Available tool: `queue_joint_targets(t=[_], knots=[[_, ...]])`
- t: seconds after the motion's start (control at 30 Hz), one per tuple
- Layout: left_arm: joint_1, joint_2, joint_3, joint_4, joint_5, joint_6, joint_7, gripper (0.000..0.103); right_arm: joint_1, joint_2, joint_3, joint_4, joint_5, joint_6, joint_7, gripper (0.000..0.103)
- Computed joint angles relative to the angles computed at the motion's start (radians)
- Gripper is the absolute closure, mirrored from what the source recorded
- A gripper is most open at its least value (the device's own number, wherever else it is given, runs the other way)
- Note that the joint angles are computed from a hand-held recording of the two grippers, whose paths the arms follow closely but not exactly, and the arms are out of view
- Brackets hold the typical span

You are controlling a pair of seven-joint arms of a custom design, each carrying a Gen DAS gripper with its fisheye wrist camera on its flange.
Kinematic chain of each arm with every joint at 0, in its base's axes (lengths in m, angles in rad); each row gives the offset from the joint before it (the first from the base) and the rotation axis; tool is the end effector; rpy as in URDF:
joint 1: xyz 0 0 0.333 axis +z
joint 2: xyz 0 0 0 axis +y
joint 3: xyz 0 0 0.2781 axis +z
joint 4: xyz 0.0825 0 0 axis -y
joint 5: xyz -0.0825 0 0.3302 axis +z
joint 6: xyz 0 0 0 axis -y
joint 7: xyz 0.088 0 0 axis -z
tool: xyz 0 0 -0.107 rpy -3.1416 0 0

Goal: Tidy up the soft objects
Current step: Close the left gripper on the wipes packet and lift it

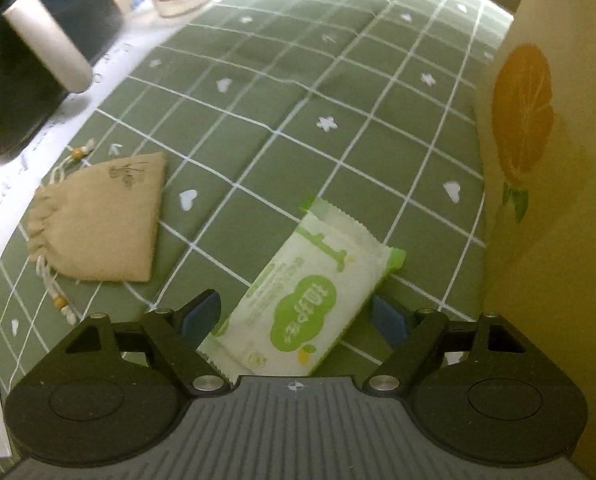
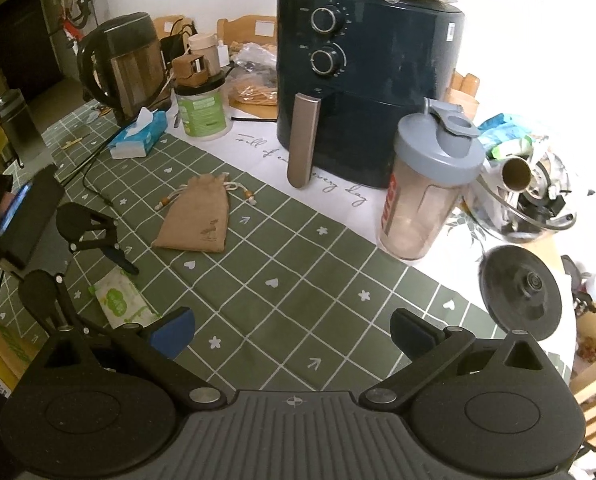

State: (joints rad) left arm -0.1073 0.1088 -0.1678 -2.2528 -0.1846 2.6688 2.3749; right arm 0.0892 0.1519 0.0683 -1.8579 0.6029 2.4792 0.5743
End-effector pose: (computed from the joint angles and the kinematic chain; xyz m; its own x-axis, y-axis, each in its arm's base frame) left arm 0.5011 -0.1350 0.3487 -0.7831 -0.6126 -0.1069 -0.5600 0.7694 -0.3072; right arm 0.5775 0.0877 0.4737 0.6897 -0.7240 -0.0130 -0.5775 -0.5391 -0.6131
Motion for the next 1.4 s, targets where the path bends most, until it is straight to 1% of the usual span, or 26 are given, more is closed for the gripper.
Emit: queue_joint_targets(t=[0.07, 0.13, 0.17, 0.2, 0.3, 0.4, 0.5, 0.6, 0.67, 0.77, 0.93, 1.17, 1.27, 1.4], knots=[[0.007, 0.005, -0.006, 0.002, -0.041, 0.005, 0.031, 0.022, -0.001, -0.007, -0.001, -0.008, 0.003, 0.004, -0.002, 0.0], [0.013, 0.014, -0.004, 0.019, -0.075, -0.021, 0.026, 0.027, -0.002, -0.011, -0.003, -0.015, 0.005, 0.007, -0.005, 0.0], [0.018, 0.018, -0.004, 0.031, -0.093, -0.041, 0.025, 0.031, -0.002, -0.011, -0.004, -0.015, 0.001, 0.008, -0.004, 0.0], [0.018, 0.015, -0.002, 0.025, -0.095, -0.032, 0.018, 0.036, -0.001, -0.013, -0.005, -0.018, -0.002, 0.011, -0.004, 0.0], [0.006, 0.013, 0.008, 0.029, -0.049, -0.037, -0.056, 0.041, -0.001, -0.009, -0.006, -0.016, -0.007, 0.014, -0.003, 0.0], [-0.006, 0.0, 0.014, 0.02, 0.005, -0.043, -0.156, 0.046, -0.004, -0.003, -0.005, -0.006, -0.005, 0.008, -0.01, 0.0], [-0.012, -0.03, 0.015, -0.021, 0.038, -0.013, -0.242, 0.049, -0.004, 0.005, -0.001, 0.003, -0.008, 0.004, -0.024, 0.0], [-0.012, -0.084, 0.016, -0.089, 0.066, 0.027, -0.345, 0.049, -0.004, 0.018, 0.004, 0.015, -0.013, -0.003, -0.033, 0.0], [-0.009, -0.119, 0.015, -0.129, 0.113, 0.051, -0.44, 0.049, -0.006, 0.026, 0.008, 0.024, -0.012, -0.011, -0.042, 0.0], [0.006, -0.177, 0.009, -0.166, 0.166, 0.046, -0.575, 0.049, -0.009, 0.046, 0.014, 0.046, -0.012, -0.029, -0.055, 0.0], [0.032, -0.286, -0.002, -0.233, 0.151, 0.044, -0.728, 0.049, -0.019, 0.094, 0.029, 0.1, -0.009, -0.075, -0.075, 0.0], [0.067, -0.441, -0.012, -0.316, 0.083, 0.054, -0.889, 0.049, -0.031, 0.195, 0.065, 0.204, -0.003, -0.115, -0.122, 0.0], [0.085, -0.497, -0.028, -0.346, 0.076, 0.064, -0.956, 0.049, -0.035, 0.243, 0.085, 0.246, 0.008, -0.107, -0.132, 0.0], [0.105, -0.577, -0.051, -0.39, 0.073, 0.076, -1.054, 0.049, -0.037, 0.297, 0.116, 0.282, 0.027, -0.059, -0.145, 0.0]])
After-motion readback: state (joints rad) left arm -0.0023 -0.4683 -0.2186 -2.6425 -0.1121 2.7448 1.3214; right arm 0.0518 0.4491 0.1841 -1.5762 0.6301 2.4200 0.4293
